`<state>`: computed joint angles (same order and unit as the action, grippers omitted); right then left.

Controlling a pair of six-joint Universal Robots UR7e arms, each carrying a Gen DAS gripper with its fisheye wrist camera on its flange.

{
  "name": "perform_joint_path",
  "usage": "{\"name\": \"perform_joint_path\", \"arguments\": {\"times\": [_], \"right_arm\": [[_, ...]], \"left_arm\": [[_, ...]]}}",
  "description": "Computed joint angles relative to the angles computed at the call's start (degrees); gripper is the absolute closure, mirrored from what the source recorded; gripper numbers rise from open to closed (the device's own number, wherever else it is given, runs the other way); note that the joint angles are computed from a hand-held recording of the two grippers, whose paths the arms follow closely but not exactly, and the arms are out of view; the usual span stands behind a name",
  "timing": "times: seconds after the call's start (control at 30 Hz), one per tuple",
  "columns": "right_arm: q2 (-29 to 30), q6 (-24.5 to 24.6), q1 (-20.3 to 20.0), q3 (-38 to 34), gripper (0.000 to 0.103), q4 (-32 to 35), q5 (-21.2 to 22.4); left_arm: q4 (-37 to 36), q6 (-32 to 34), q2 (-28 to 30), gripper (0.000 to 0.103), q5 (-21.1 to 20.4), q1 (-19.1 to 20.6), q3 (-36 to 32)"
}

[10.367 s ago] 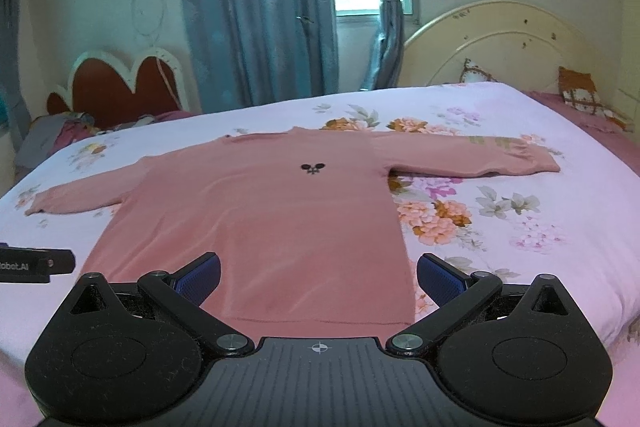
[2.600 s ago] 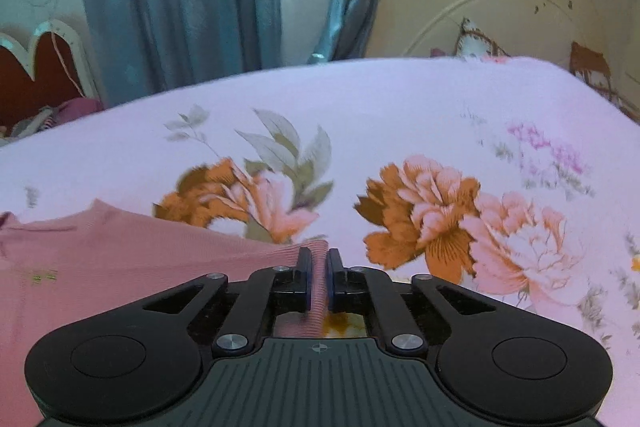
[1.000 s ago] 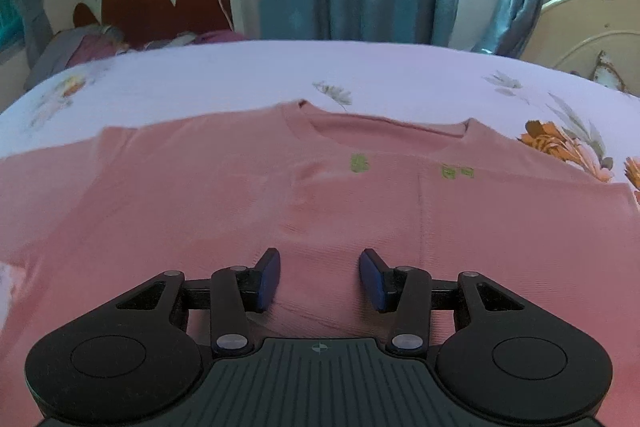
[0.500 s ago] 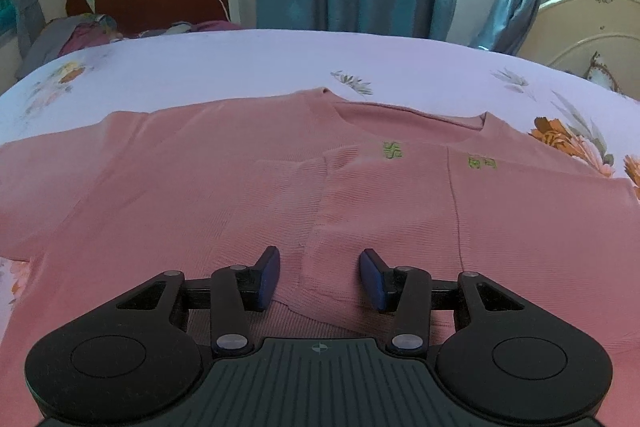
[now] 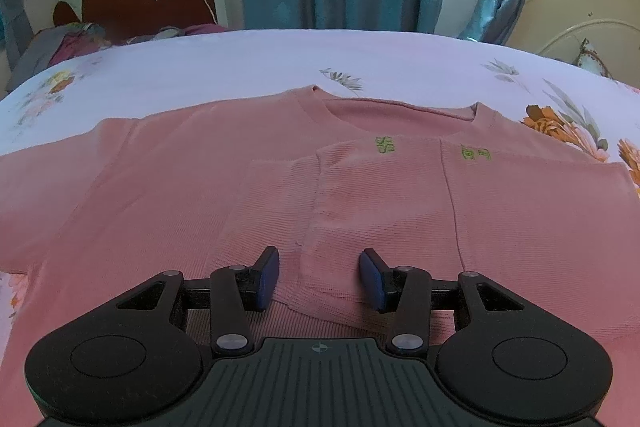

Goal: Fold small clothes
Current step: 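Close the left tool on the other sleeve cuff and lift it, then lay the held sleeve across the chest with the left tool, release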

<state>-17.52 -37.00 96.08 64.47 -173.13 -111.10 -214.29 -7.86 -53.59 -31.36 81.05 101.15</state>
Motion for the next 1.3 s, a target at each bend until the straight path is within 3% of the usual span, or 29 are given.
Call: {"name": "perform_joint_path", "arguments": {"times": [0.33,0.57,0.8,1.0,1.07,1.13,1.2,1.27,1.3], "right_arm": [[-0.48,0.91,-0.25,0.04,0.057,0.39,1.0],[-3.76,1.78,-1.93,2.37,0.057,-1.41,5.28],[-8.55,2.95,-4.92,5.2,0.057,-1.25,7.9],[-12.15,2.94,-7.39,7.08,0.057,0.05,9.78],[-13.32,3.39,-8.09,7.44,0.057,1.91,11.18],[-14.43,4.25,-8.69,7.87,0.057,4.09,13.29],[-14.99,5.1,-9.04,7.96,0.057,5.94,15.21],[-15.1,5.54,-9.18,7.88,0.057,7.36,17.04],[-15.17,5.89,-9.14,7.87,0.057,8.17,17.83]], "left_arm": [[-5.17,15.63,2.99,0.097,-5.4,-5.91,-2.77],[0.53,22.44,10.65,0.097,-11.9,-11.53,-8.38],[8.94,26.79,22.34,0.097,-18.83,-13.94,-17.88],[18.1,28.36,29.74,0.097,-20.38,-15.23,-22.59],[22.86,28.21,30.82,0.09,-18.99,-15.32,-23.41],[28.38,27.7,31.3,0.075,-16.82,-15.49,-24.13],[28.6,28.31,31.18,0.071,-15.47,-15.43,-23.03],[26.38,29.4,31.02,0.056,-13.64,-15.79,-21.58],[24.38,30.68,30.97,0.043,-12.77,-15.91,-20.76]]}}
